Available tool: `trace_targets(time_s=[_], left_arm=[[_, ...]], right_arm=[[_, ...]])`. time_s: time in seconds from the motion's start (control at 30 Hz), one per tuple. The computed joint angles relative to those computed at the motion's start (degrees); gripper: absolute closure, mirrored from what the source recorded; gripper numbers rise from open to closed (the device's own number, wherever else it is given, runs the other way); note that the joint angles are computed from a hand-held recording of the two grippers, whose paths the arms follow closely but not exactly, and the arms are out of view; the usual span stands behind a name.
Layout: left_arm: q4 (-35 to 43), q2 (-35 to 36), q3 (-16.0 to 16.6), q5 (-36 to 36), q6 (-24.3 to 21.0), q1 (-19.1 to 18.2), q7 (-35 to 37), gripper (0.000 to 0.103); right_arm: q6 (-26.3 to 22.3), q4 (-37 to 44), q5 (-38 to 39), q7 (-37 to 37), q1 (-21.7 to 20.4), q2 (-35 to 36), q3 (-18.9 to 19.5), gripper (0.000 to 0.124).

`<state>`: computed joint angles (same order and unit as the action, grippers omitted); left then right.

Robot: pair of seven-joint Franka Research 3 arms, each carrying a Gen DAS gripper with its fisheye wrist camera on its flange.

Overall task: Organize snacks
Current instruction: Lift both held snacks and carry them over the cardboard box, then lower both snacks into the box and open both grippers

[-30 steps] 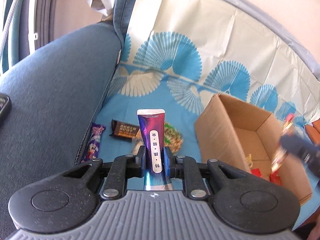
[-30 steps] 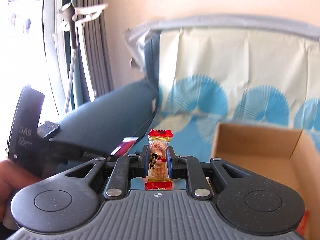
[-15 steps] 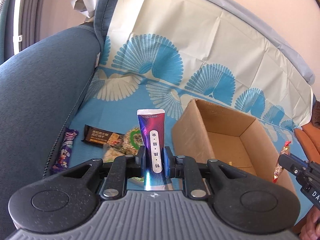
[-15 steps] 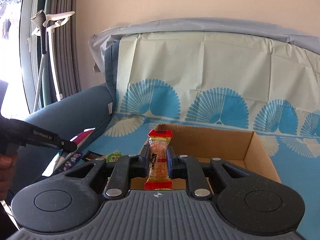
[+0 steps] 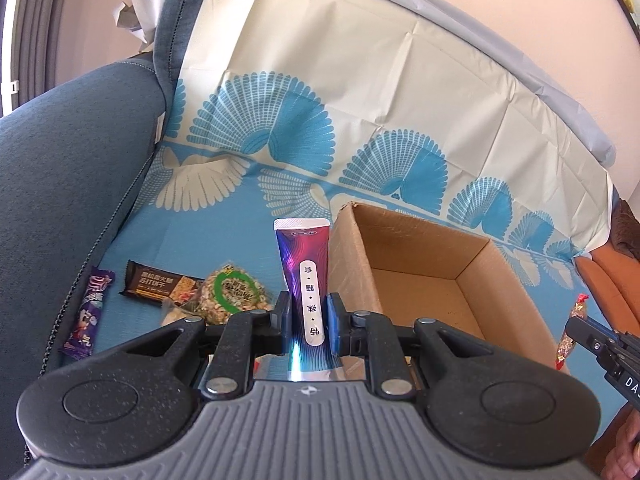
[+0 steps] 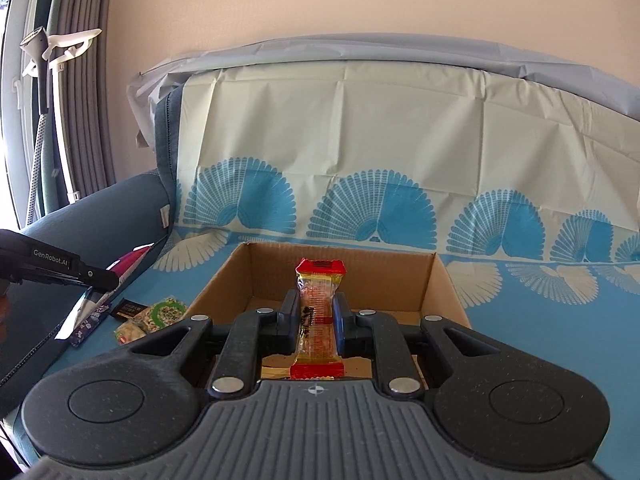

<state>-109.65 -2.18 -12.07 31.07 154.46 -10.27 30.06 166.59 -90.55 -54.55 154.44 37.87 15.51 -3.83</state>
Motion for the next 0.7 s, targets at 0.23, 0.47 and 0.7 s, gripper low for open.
trace_targets(time_s=[0.23,0.47,0.7], left_arm=[[1.06,1.24,-0.20,2.65,1.79,-0.44,-3.28,0.084],[1.62,2.43,0.02,6.93,7.71,-0.99,-7.71,0.084],[2.76,3.96,0.56,12.85,13.80,-1.83,-12.57,0.084]], right_arm=[[-0.14,-1.16,-1.65,1.91,-0.55,-0.97,-0.11,0.106],[-0.72,-1.09,-2.79,3.43,-1.18,-1.00,0.44,0.106],[-2.21,-0.02,-4.04,4.59,-0.93,-0.45,0.76,0.106]])
